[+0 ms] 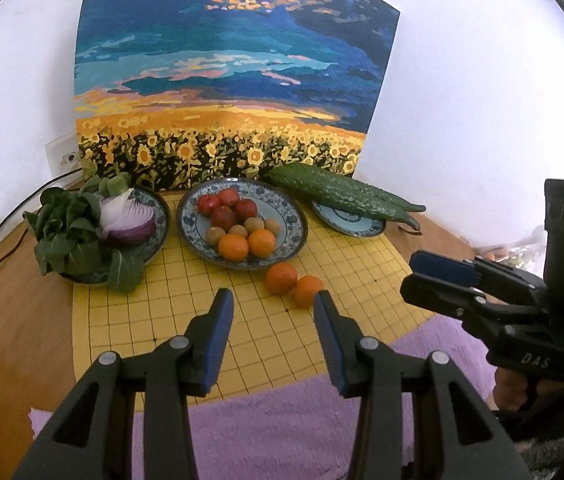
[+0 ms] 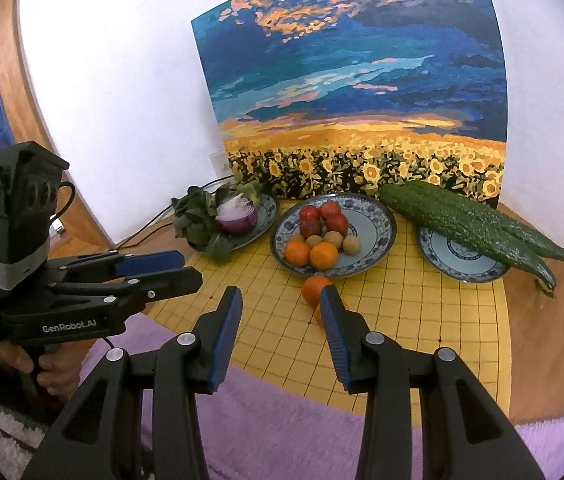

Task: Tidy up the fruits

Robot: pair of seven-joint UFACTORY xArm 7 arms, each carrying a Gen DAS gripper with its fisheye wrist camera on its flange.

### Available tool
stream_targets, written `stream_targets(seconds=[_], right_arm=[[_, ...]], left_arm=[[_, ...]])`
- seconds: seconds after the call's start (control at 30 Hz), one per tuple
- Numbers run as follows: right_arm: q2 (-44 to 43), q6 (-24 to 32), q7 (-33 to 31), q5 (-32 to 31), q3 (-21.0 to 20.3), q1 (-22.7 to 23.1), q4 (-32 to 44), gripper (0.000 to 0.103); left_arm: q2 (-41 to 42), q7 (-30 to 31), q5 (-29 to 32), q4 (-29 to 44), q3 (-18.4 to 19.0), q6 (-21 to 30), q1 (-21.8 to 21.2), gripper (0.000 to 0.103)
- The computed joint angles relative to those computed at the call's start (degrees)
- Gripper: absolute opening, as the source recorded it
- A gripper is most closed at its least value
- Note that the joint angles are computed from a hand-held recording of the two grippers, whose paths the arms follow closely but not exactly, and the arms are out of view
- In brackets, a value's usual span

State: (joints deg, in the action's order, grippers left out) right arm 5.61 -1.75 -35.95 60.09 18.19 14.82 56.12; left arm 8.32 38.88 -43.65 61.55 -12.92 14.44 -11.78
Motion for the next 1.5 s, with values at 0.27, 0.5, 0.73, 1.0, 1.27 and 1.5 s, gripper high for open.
stream_targets(seconds=[0.27,0.5,0.73,1.0,1.27,1.5], right_arm=[[-3.21,-0.42,5.00,-3.57,-1.95,3.37,-4.17,0.042],[-4.21,1.05,9.10,-6.22,-4.01,5.92,-6.46,0.042],[-4.74,2.75,12.56,-8.40,-4.98,7.21,-8.12,0.042],[-3.84,5.01,12.05,-6.92,-5.00,7.46,-7.95,0.042],[-3.15,6.73,12.78,-5.98,-4.36,7.08,-8.90,0.042],[-2.44,8.85,19.23,-12.21,-4.44,7.36,-10.87,0.042]], left_arm=[[-2.67,0.34,-1.68,-3.47,0.56,0.15,-0.84,0.044],[-4.93,-2.02,-0.79,-7.12,2.15,0.93,-2.18,0.044],[-5.93,-5.29,1.02,-9.55,3.39,2.42,-2.79,0.044],[-6.27,-8.33,3.82,-11.04,3.99,3.85,-3.20,0.044],[-5.96,-12.66,7.72,-12.26,4.14,5.26,-3.19,0.044],[-6.21,-17.59,14.17,-14.95,3.87,3.63,-3.88,0.044]])
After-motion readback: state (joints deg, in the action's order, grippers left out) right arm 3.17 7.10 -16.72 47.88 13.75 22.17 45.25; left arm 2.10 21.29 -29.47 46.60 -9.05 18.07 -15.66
